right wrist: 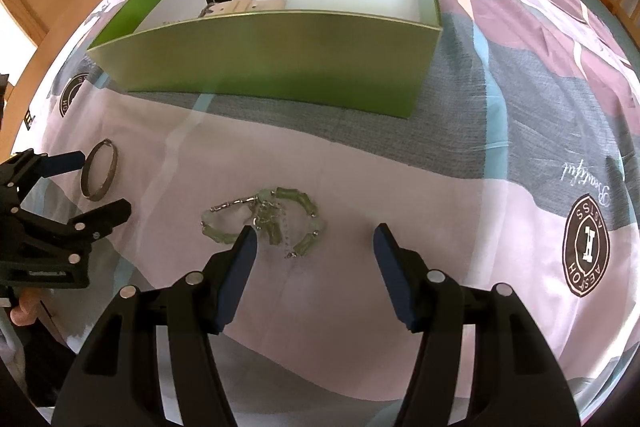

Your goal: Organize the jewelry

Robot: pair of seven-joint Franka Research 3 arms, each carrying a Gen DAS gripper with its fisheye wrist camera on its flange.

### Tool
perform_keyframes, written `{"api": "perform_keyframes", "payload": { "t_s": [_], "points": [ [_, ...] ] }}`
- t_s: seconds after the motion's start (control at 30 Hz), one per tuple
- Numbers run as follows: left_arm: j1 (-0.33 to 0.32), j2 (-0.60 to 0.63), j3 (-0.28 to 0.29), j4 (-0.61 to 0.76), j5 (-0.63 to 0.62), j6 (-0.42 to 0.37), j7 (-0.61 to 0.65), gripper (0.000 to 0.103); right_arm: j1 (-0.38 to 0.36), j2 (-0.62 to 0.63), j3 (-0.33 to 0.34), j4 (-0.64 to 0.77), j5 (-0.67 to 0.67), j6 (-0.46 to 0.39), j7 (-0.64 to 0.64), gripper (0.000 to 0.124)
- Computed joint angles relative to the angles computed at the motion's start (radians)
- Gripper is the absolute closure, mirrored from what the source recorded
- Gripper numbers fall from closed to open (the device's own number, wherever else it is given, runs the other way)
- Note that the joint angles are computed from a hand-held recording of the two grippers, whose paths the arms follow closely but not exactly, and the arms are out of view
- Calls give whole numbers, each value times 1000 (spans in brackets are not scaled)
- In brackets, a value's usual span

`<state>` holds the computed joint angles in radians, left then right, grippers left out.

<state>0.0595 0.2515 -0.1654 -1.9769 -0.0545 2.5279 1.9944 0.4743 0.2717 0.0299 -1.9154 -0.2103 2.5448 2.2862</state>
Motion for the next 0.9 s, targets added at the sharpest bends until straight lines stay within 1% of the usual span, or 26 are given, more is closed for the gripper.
{"api": "perform_keyframes", "payload": {
  "t_s": [0.17, 0.23, 0.27, 0.3, 0.37, 0.4, 0.43, 0.47, 0.5, 0.57, 0.67, 0.77, 0.8, 0.83, 0.9],
  "points": [
    [-1, 17, -4, 16, -6, -6, -9, 2, 22, 15, -13, 8, -58, 12, 22, 63],
    [1, 15, -7, 10, -10, 7, 1, 7, 30, 21, -17, 14, -83, 9, 30, 63],
    [4, 9, -11, 2, -18, 19, 14, 13, 35, 22, -19, 16, -96, 8, 33, 63],
    [7, 5, -15, -3, -26, 27, 26, 22, 38, 24, -20, 18, -107, 8, 33, 63],
    [13, 0, -23, -5, -48, 32, 57, 34, 41, 29, -15, 23, -116, 6, 18, 64],
    [15, -3, -24, -7, -56, 34, 73, 41, 43, 31, -14, 25, -122, 11, 11, 74],
    [18, -6, -27, -10, -68, 33, 90, 43, 43, 29, -11, 22, -121, 16, 0, 84],
    [16, -9, -25, -14, -68, 38, 96, 43, 40, 32, -5, 26, -114, 24, -21, 88],
    [13, -10, -22, -17, -65, 43, 97, 43, 37, 31, 0, 24, -103, 33, -39, 97],
    [13, -11, -19, -16, -71, 41, 105, 43, 32, 31, 6, 21, -79, 48, -71, 98],
    [8, 2, -19, 10, -78, 15, 94, 43, 37, 34, 6, 22, -63, 65, -96, 99],
    [7, 3, -17, 14, -77, 12, 94, 42, 40, 31, 2, 21, -52, 78, -113, 98],
    [7, 2, -16, 8, -75, 18, 96, 42, 42, 29, -1, 21, -50, 73, -112, 97],
    [6, 1, -15, 6, -70, 22, 95, 42, 39, 27, -1, 21, -40, 70, -114, 89],
    [5, 0, -15, 4, -70, 21, 93, 41, 32, 16, -1, 6, -16, 81, -109, 79]
  ]
}}
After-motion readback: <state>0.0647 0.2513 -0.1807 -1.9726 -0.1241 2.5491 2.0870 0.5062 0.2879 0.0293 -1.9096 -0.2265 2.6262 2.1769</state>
